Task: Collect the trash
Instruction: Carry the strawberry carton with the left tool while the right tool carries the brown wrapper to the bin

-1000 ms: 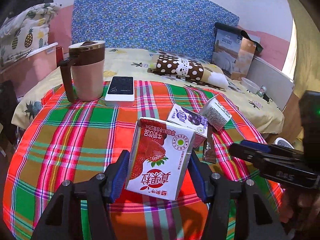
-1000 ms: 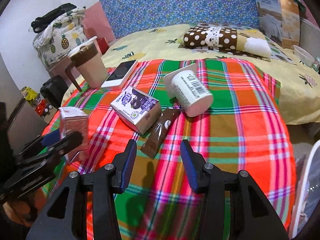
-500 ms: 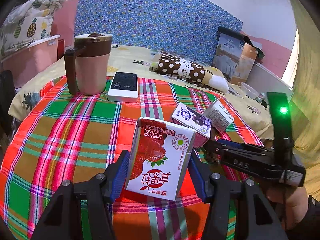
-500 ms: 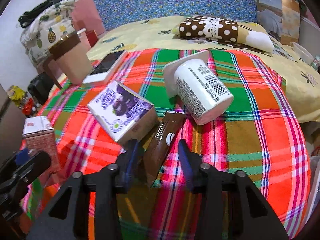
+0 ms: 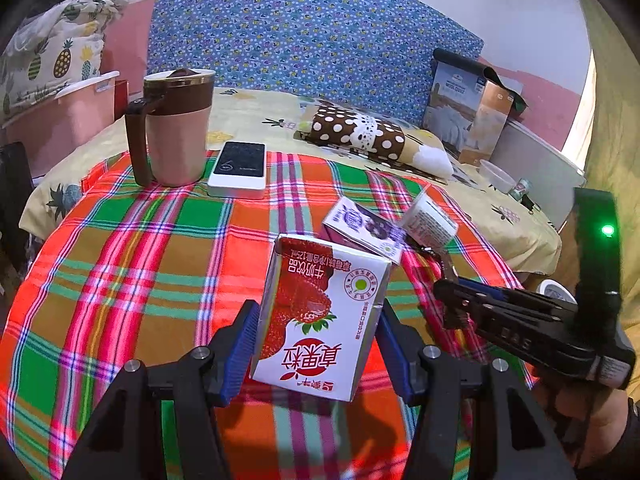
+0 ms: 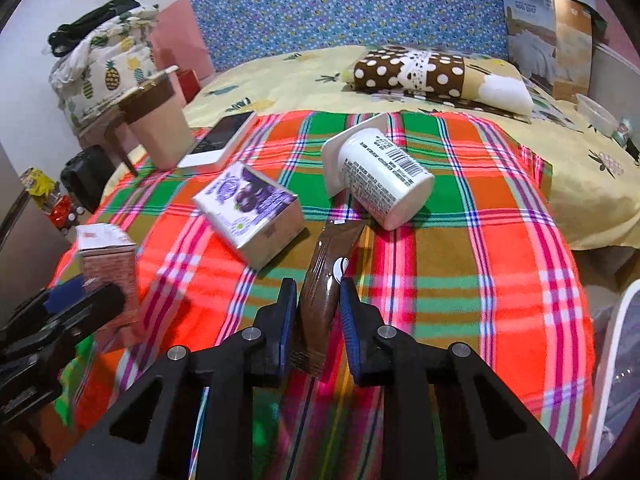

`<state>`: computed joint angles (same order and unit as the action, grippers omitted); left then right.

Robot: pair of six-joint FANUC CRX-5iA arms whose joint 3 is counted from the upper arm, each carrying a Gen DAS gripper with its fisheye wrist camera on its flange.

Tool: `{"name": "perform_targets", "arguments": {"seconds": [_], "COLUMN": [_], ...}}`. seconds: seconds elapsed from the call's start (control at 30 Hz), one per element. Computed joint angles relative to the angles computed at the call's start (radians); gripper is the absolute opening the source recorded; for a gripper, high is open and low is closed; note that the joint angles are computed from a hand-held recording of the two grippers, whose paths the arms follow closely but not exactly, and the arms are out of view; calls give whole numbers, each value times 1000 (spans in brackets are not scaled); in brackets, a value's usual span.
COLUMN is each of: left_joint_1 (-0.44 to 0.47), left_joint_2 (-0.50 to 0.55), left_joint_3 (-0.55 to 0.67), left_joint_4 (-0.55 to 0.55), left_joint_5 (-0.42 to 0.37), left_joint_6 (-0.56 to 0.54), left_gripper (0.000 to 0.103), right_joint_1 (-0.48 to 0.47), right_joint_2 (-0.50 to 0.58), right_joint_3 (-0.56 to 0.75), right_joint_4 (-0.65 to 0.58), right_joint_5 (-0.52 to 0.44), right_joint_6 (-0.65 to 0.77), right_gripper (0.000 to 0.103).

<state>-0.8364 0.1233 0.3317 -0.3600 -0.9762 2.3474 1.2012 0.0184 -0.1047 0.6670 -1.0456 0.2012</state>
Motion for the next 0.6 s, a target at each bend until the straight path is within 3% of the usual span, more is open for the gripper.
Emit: {"name": "perform_targets", "arguments": {"seconds": [0.2, 0.6], "left_joint_1": [-42, -132], "left_joint_2": [14, 32], "left_joint_3": [20, 59], "left_joint_4": [-4, -13], "left_joint_5": [-28, -46], "left_joint_6": [13, 22], "left_gripper": [58, 58], "right_joint_1": [36, 114], "right_joint_2": [-65, -175], "right_joint_3": [-66, -175], "right_joint_4": [39, 122], "right_joint_5": [25, -17], "right_joint_6": [-40, -148], "right_gripper": [24, 24]}}
